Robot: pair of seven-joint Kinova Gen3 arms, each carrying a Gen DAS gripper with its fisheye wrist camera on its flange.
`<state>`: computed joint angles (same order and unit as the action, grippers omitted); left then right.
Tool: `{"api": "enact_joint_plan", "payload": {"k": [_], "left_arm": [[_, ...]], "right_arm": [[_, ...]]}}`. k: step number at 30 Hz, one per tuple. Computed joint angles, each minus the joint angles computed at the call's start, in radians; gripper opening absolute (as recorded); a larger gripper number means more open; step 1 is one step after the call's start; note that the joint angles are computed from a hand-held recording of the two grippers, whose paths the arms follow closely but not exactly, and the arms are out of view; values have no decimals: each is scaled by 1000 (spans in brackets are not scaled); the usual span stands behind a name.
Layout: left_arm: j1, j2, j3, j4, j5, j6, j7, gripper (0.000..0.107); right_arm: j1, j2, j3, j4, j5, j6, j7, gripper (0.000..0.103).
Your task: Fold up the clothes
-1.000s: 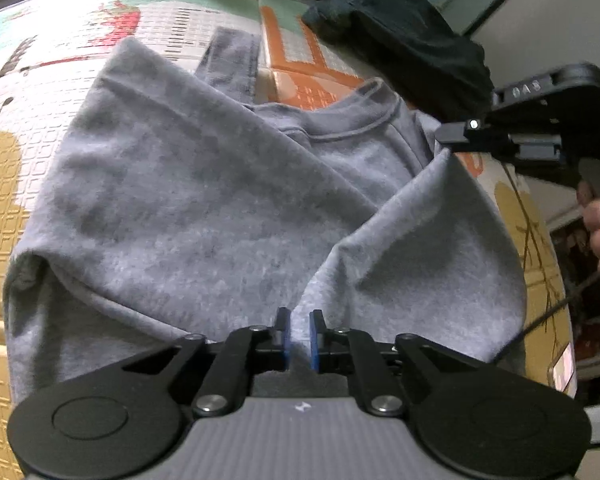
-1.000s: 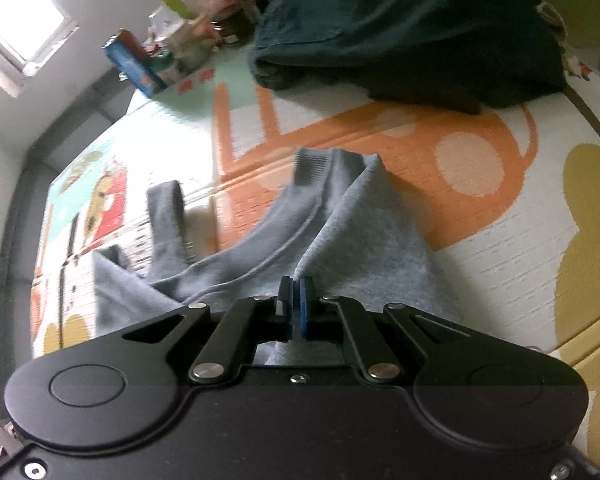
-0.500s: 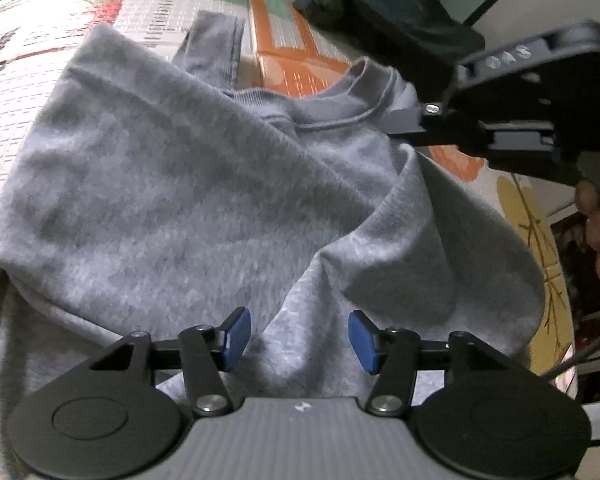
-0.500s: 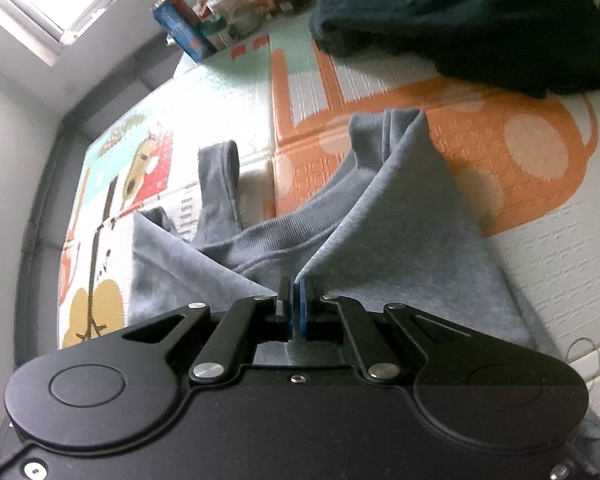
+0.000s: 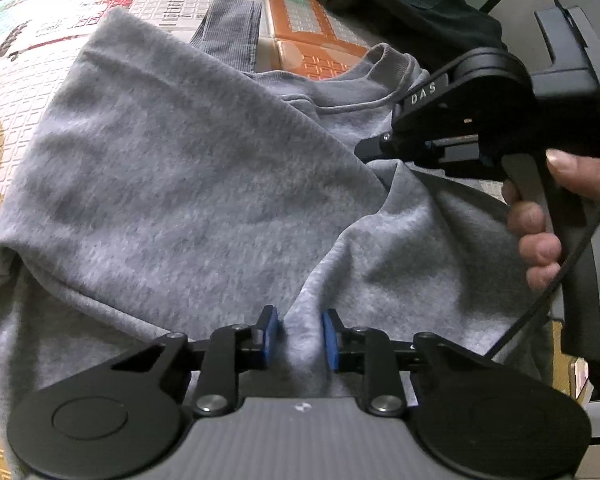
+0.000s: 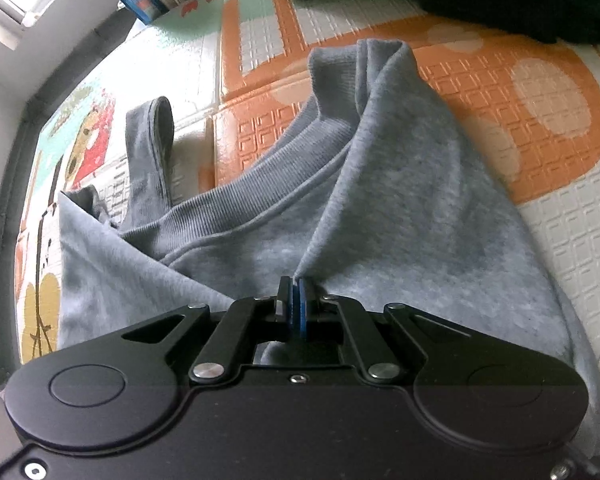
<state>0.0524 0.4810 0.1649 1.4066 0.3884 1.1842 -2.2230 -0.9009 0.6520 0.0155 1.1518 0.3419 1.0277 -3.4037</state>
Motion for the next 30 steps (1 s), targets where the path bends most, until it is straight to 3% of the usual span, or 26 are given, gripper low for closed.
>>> {"api": "enact_joint_plan", "payload": {"k": [6, 10, 14, 18, 23, 30], "left_arm": [[0, -10, -9, 4, -9, 2, 17, 19], [-10, -19, -15, 9, -9, 0, 33, 15], [-21, -39, -20, 17, -6, -8, 41, 12], [-35, -61, -28, 25, -4, -13, 49, 12], [-19, -93, -54, 48, -58, -62, 89, 11], [-108, -88, -56, 38, -6, -8, 72, 12]], "right_arm": [[-5, -22, 8, 10, 10, -3, -14, 11], [-59, -49, 35, -1, 83, 53, -66, 25], [-117, -65, 37, -32, 181, 135, -82, 26], [-149, -89, 11, -32, 238, 138, -88, 27], [-181, -83, -29, -61, 235, 134, -47, 27], [-230, -48, -52, -76, 182, 68, -47, 27]]}}
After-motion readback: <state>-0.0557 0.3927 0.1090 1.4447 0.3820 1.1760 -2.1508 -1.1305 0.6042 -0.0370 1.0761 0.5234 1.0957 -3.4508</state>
